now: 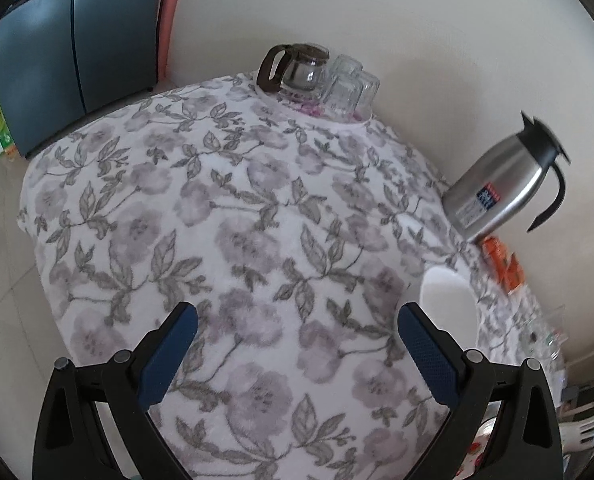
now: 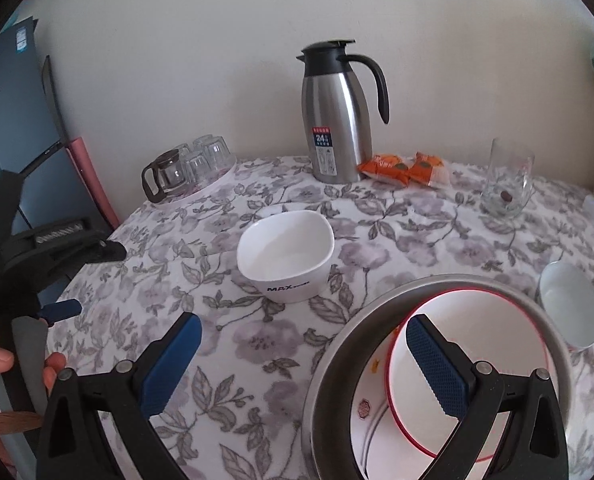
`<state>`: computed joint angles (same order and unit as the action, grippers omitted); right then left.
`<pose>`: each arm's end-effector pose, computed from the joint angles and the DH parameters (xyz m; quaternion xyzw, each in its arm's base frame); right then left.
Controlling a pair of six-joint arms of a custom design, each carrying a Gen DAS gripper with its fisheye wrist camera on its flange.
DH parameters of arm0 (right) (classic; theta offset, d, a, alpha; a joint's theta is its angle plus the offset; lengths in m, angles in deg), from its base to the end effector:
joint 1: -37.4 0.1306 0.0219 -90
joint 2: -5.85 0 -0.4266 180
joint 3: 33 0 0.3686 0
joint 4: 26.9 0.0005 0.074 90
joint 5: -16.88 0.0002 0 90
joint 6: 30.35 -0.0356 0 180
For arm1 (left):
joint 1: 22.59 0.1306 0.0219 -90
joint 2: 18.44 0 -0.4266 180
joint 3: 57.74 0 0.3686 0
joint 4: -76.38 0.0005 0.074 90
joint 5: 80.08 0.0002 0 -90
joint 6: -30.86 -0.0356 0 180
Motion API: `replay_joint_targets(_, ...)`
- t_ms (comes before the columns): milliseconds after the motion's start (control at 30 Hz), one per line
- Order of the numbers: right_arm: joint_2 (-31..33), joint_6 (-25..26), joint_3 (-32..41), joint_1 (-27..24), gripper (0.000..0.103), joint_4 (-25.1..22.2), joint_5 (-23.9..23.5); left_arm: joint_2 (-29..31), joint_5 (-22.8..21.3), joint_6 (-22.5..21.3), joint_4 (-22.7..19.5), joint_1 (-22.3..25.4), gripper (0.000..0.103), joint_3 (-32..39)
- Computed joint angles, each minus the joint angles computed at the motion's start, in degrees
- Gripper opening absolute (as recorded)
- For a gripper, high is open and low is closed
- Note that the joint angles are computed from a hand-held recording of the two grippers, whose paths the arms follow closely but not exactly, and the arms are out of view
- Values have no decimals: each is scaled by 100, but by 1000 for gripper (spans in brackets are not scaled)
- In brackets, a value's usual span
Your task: Organize plates and bowls
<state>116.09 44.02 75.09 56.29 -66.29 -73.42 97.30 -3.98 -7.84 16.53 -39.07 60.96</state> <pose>0.5865 0.2003 0.4442 -0.0270 0.9115 0.1240 0.3912 0.6106 -0.1722 0.4429 -0.3176 0.8976 -0.0614 0.2995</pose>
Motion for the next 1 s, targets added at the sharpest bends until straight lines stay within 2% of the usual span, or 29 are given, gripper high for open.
replay_joint_targets(133,157,-136,224,-40,103,-152,-50,34,31,-129,226,11,100,50)
replay_joint_targets(267,343,-197,483,-54,103,-343,19,115,276,-269,368,26,100,151)
replay_joint_targets(400,562,-232,796,-83,103,-599,-54,338,515,-446,123,30,100,460)
replay_joint_targets(433,612,-227,879,-91,103,-659,-64,414,593,-411,9,34,100,560)
replay_joint_targets(600,921,-281,1428,-144,102,-1106,-23,638,1114,-196,-24,38,100,764)
replay_joint_targets(733,1160,-454,1840,-200,93,-1485,-63,948,1227,-352,-236,-47,100,1148)
replay_joint_targets(1000,1640,-644,2569,-222,86,-2080,-90,1323,1451,-459,-455,-43,100,1564)
